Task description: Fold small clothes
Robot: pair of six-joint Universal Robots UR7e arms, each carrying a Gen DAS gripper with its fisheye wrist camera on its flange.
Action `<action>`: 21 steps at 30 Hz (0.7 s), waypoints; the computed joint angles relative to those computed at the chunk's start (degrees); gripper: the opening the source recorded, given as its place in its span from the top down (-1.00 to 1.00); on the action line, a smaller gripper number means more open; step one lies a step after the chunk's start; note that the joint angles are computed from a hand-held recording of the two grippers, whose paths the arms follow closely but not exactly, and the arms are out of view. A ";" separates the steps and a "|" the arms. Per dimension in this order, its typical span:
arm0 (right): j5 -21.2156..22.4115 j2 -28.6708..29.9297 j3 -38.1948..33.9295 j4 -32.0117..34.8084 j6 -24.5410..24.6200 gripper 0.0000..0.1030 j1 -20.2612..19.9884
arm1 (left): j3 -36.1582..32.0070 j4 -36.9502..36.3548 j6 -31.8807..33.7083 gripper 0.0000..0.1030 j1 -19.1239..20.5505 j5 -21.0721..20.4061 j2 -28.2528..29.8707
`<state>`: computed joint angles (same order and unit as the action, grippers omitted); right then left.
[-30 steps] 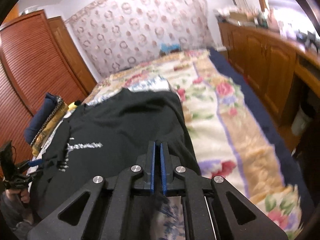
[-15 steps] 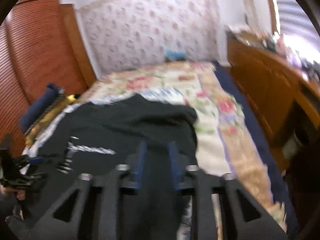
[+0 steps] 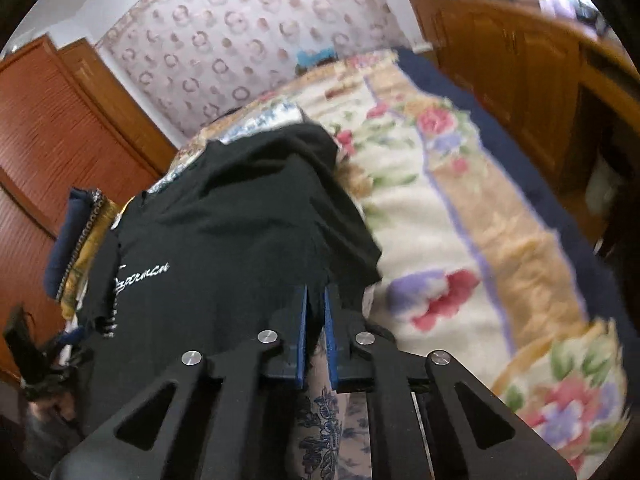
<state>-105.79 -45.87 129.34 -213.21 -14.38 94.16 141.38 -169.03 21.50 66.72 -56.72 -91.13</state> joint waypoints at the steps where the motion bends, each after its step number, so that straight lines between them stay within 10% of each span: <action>1: -0.82 0.15 -0.06 -1.38 -0.77 0.91 0.92 | -0.05 0.00 0.01 -0.41 0.02 -0.02 0.06; 10: -7.29 5.03 -4.25 -8.55 -14.87 0.91 14.55 | 0.05 -0.12 0.04 -0.41 -0.03 0.18 0.00; 17: -8.75 11.15 -6.61 -0.01 -13.05 0.90 15.07 | 0.04 -0.19 0.00 -0.41 -0.06 0.17 0.07; 21: -8.60 10.13 -3.69 -4.09 -10.72 0.30 13.71 | 0.08 -0.20 -0.02 -0.41 -0.08 0.19 0.06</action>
